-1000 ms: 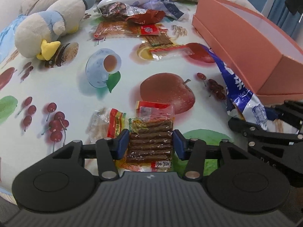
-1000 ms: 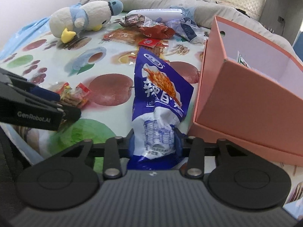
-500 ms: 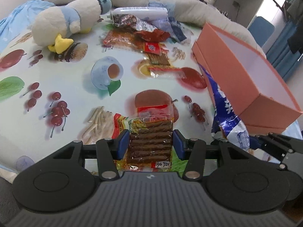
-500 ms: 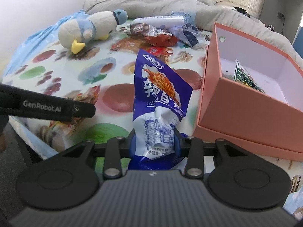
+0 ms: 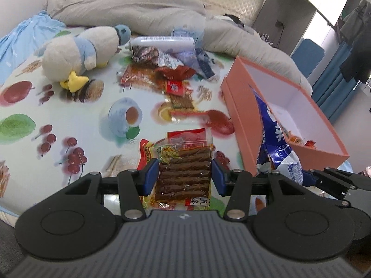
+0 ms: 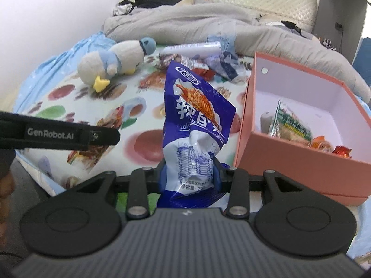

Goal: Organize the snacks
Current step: 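Carry the sausage pack with the left tool while the right tool carries the blue bag into the pink box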

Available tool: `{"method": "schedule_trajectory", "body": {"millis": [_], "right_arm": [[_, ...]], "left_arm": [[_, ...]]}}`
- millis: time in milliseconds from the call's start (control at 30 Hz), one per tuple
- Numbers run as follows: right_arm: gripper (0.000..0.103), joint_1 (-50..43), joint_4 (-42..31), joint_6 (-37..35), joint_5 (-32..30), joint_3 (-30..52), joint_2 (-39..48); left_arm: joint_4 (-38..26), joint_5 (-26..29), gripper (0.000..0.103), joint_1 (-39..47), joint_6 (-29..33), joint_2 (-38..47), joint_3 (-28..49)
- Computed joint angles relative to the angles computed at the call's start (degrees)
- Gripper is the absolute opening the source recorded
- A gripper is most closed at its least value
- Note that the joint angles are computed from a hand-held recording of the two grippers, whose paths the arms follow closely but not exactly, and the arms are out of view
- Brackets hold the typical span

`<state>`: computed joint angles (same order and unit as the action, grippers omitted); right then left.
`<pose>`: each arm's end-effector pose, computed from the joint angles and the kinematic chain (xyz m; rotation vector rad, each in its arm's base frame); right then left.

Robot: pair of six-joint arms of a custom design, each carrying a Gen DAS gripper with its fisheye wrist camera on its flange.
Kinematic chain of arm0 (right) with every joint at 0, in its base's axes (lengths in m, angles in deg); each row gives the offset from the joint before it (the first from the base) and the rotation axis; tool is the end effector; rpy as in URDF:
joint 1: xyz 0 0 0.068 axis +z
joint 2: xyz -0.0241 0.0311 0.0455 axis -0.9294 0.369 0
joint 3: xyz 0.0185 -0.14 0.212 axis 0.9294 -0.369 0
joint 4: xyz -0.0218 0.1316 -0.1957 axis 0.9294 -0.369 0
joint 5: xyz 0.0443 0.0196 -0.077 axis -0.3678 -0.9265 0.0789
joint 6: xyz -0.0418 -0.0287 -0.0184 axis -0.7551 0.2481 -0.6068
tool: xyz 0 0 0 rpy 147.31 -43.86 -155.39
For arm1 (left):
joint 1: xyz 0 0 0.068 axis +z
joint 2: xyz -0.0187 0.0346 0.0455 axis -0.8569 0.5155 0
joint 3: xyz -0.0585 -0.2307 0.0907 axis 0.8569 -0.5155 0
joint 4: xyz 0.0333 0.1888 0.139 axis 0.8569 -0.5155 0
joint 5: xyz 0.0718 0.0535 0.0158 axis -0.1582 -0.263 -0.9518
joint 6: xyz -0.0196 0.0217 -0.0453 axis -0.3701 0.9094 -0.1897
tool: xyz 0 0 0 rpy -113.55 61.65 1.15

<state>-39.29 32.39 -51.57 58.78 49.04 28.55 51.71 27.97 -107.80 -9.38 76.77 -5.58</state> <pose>0.2383 0.1278 0.1426 -0.4550 2.2525 0.1673 0.2006 -0.2076 0.1174 -0.2096 2.3432 -0.3520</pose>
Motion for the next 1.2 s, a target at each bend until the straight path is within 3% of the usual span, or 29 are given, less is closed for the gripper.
{"method": "schedule_trajectory", "body": {"millis": [400, 667, 1200], "right_arm": [[0.041, -2.5, -4.7, -2.7, -3.0, 0.8, -7.8], [0.041, -5.8, -5.5, -3.9, -3.9, 0.6, -11.7], [0.041, -18.4, -6.1, -5.5, -5.3, -2.4, -18.6]], "left_arm": [[-7.5, -5.8, 0.055, -4.0, 0.8, -6.7, 4.9], [-9.6, -7.2, 0.055, -5.4, 2.2, -6.3, 9.6], [-6.4, -0.7, 0.055, -5.9, 10.6, 6.4, 26.2]]}}
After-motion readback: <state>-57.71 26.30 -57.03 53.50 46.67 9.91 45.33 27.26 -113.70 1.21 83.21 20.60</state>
